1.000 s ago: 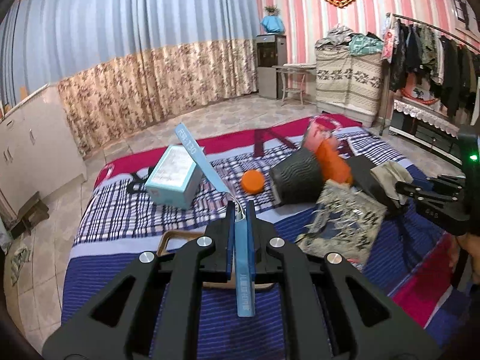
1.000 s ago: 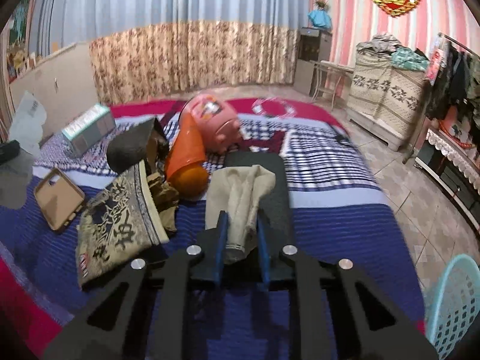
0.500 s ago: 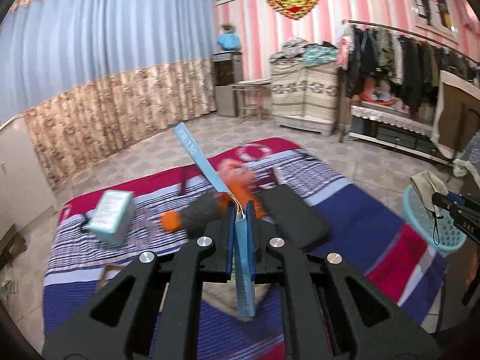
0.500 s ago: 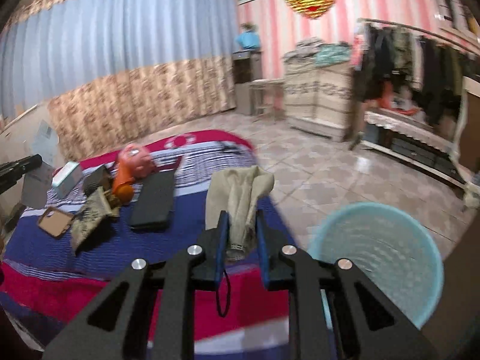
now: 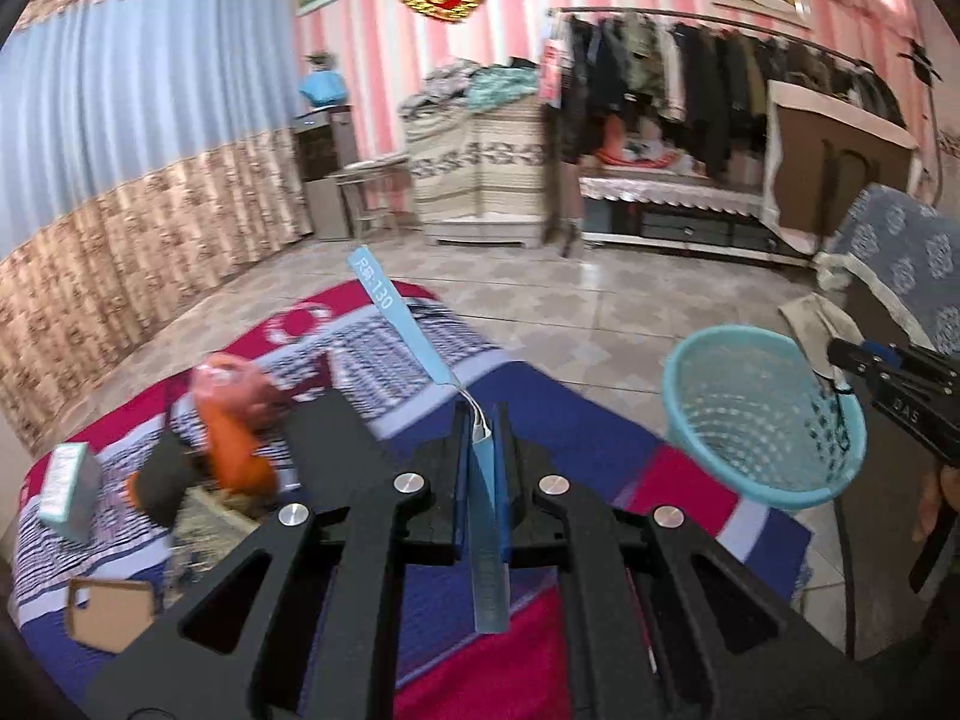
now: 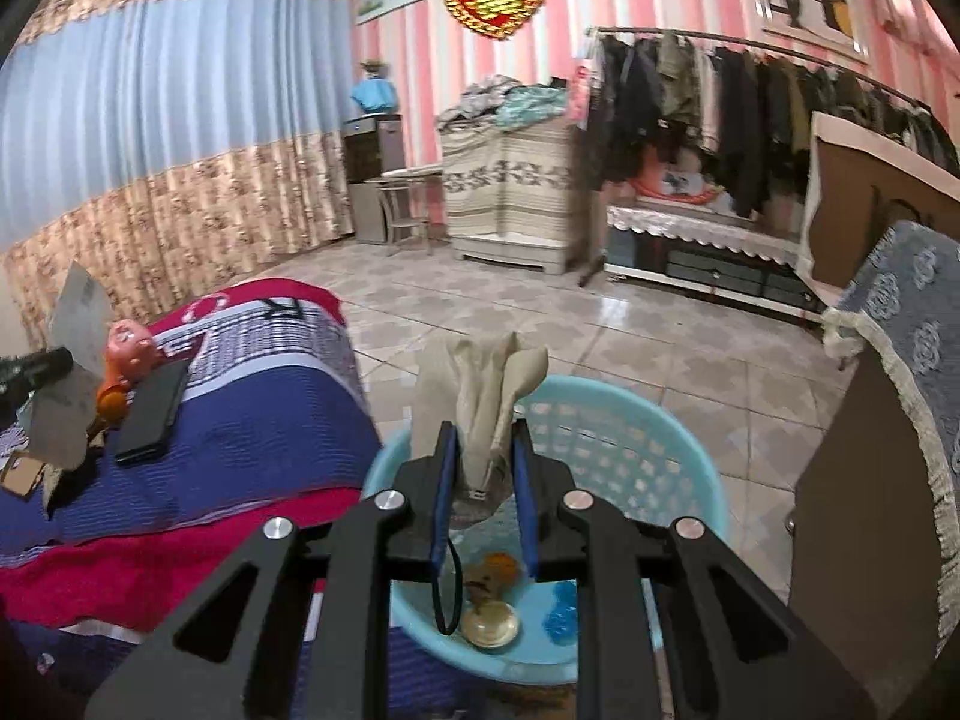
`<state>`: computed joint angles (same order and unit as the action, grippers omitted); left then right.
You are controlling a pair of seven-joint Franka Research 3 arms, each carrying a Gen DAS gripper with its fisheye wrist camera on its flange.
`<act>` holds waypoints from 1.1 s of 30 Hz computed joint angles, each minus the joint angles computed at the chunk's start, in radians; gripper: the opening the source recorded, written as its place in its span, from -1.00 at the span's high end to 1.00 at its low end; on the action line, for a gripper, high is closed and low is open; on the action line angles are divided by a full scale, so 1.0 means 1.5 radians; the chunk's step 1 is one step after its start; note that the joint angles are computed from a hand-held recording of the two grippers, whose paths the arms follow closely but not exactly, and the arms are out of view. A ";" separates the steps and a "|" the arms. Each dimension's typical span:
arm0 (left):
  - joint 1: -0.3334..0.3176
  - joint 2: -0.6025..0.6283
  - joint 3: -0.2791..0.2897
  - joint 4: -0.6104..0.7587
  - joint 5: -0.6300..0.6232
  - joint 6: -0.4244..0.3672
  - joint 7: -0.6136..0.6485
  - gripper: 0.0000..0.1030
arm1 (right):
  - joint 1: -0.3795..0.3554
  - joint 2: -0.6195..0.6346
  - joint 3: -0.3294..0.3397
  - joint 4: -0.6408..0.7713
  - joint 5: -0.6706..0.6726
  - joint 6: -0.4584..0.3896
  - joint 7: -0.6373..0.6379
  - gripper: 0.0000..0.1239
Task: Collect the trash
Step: 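Carry the receipt and beige cloth with both tools over the light-blue basket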
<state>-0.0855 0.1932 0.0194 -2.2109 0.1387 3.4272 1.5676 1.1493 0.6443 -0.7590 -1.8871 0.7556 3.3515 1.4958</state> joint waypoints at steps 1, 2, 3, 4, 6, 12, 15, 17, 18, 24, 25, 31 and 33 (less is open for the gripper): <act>0.020 0.013 -0.028 0.013 0.023 -0.004 -0.016 0.88 | -0.002 0.003 -0.002 0.001 0.004 -0.004 0.003 0.70; 0.024 0.022 -0.036 0.024 0.032 -0.010 -0.023 0.88 | -0.003 0.006 -0.005 0.000 0.004 -0.008 0.008 0.70; 0.023 0.031 -0.040 0.031 0.039 -0.012 -0.029 0.88 | 0.000 0.013 -0.011 0.004 0.004 -0.014 0.016 0.70; 0.022 0.044 -0.047 0.045 0.047 -0.017 -0.035 0.88 | 0.001 0.019 -0.016 0.007 0.000 -0.019 0.024 0.70; -0.008 0.063 -0.030 0.070 0.047 -0.027 -0.035 0.88 | 0.000 0.020 -0.019 0.006 -0.016 -0.022 0.040 0.70; -0.028 0.109 -0.045 0.128 0.075 -0.045 -0.054 0.88 | -0.016 0.015 -0.012 -0.003 -0.051 -0.016 0.065 0.70; -0.012 0.133 -0.071 0.163 0.096 -0.059 -0.072 0.88 | -0.031 0.012 -0.004 -0.007 -0.053 -0.017 0.070 0.70; -0.002 0.150 -0.088 0.185 0.109 -0.067 -0.083 0.88 | -0.040 0.009 0.000 -0.011 -0.052 -0.014 0.072 0.70; 0.003 0.160 -0.097 0.197 0.116 -0.071 -0.086 0.88 | -0.041 0.010 -0.001 -0.011 -0.051 -0.014 0.073 0.70; 0.018 0.195 -0.129 0.237 0.145 -0.085 -0.101 0.88 | -0.053 0.024 -0.010 0.002 -0.060 -0.032 0.102 0.70; 0.022 0.201 -0.136 0.244 0.150 -0.088 -0.101 0.88 | -0.054 0.025 -0.011 0.002 -0.065 -0.033 0.109 0.70; 0.050 0.214 -0.171 0.247 0.169 -0.087 -0.100 0.88 | -0.053 0.025 -0.020 -0.006 -0.083 -0.037 0.144 0.70; 0.059 0.218 -0.181 0.248 0.173 -0.089 -0.099 0.88 | -0.053 0.026 -0.024 -0.008 -0.087 -0.039 0.156 0.70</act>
